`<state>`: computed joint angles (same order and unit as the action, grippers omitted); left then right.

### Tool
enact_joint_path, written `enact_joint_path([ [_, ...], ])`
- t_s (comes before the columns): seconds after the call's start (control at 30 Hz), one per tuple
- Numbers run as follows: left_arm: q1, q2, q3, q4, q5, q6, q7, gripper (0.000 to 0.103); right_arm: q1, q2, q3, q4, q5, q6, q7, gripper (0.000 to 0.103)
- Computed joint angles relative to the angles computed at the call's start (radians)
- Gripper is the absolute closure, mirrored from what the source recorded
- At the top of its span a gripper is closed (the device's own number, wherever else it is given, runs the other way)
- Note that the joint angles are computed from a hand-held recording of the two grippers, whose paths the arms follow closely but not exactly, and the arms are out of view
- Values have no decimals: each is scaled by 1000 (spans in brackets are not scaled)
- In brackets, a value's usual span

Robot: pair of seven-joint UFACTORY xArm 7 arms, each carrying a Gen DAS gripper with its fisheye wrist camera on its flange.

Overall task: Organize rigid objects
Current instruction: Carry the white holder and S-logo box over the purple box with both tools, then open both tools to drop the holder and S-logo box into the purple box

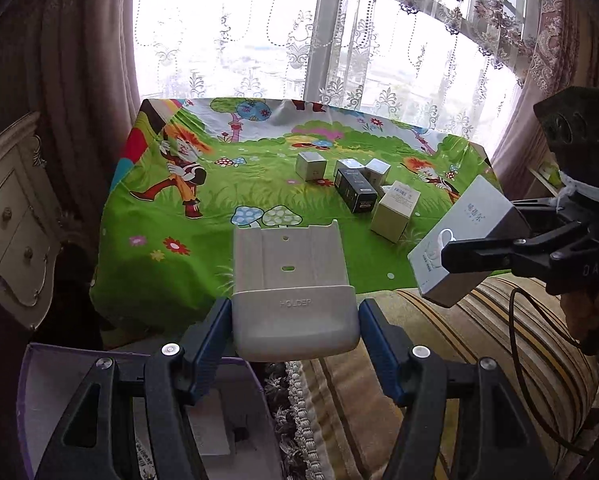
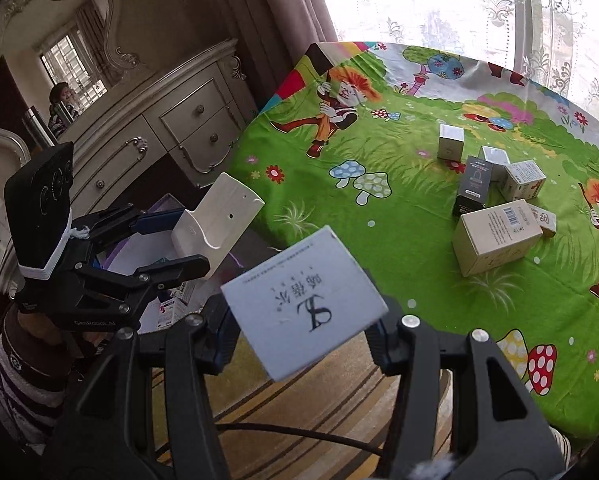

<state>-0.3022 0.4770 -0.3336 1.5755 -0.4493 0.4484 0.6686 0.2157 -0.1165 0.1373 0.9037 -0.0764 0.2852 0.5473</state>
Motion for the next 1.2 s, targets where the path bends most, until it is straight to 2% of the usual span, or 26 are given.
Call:
enact_joint_path([
  [0.2, 26, -27, 69, -59, 30, -31, -117, 38, 59, 128, 17, 140, 64, 40, -99, 46],
  [0.3, 15, -36, 116, -91, 103, -59, -190, 38, 82, 195, 25, 215, 74, 69, -130, 46],
  [0.53, 55, -33, 124, -119, 159, -54, -276, 38, 114, 342, 62, 372, 183, 128, -256, 46],
  [0.67, 53, -33, 141, -132, 209, -61, -316, 38, 141, 413, 70, 455, 194, 181, -302, 46],
  [1.0, 82, -27, 132, -136, 229, -45, -342, 39, 168, 499, 74, 565, 229, 271, -372, 45],
  [1.03, 81, -24, 135, -132, 232, -41, -348, 39, 168, 500, 74, 567, 234, 276, -376, 44],
  [1.1, 85, -18, 135, -124, 223, -38, -364, 38, 167, 508, 72, 578, 241, 297, -378, 30],
  [1.2, 97, -2, 131, -99, 199, -20, -392, 38, 170, 498, 64, 569, 238, 299, -372, 24],
])
